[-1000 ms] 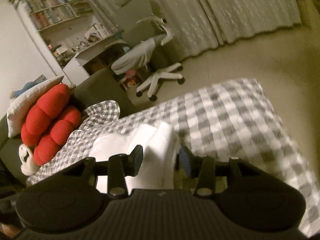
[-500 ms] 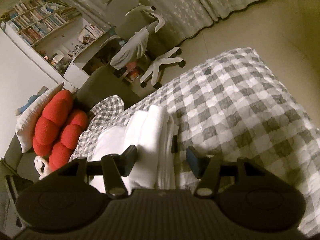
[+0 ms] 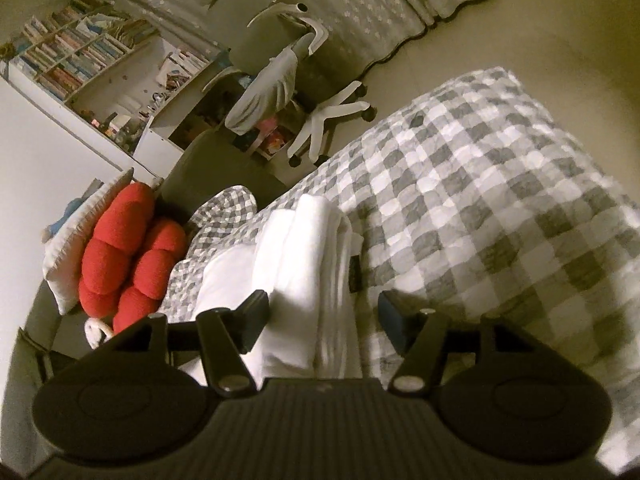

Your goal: Fold clothes

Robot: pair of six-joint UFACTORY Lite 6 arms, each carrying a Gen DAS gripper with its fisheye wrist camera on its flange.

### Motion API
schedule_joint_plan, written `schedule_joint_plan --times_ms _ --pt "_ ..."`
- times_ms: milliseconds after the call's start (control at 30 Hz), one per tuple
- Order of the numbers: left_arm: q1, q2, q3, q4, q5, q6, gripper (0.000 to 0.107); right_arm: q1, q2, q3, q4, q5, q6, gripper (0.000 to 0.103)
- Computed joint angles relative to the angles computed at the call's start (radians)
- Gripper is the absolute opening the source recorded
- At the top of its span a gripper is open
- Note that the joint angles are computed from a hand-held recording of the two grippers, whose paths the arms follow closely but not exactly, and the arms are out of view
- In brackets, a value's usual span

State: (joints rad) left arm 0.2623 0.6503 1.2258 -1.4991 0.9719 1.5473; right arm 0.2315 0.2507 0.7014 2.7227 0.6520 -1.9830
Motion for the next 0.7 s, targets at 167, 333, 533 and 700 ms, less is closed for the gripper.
schedule_joint_plan --times_ms 167,333,533,700 --pt "0.023 0.047 0.030 -0.008 0.046 -0.056 0.056 0.004 0.068 0.025 -0.031 0.089 0.098 0.047" --pt "0.058 0.010 -0.011 0.018 0.075 -0.069 0.039 0.032 0.017 -0.022 0.027 0.118 0.112 0.039" --pt "0.123 -0.131 -0.115 0.081 0.072 -0.072 0.037 0.138 -0.062 -0.013 0.094 -0.011 0.085 0.038" --pt "0.227 -0.228 -0.161 0.183 0.103 -0.095 0.036 0.252 -0.095 0.015 0.182 -0.103 0.046 0.038"
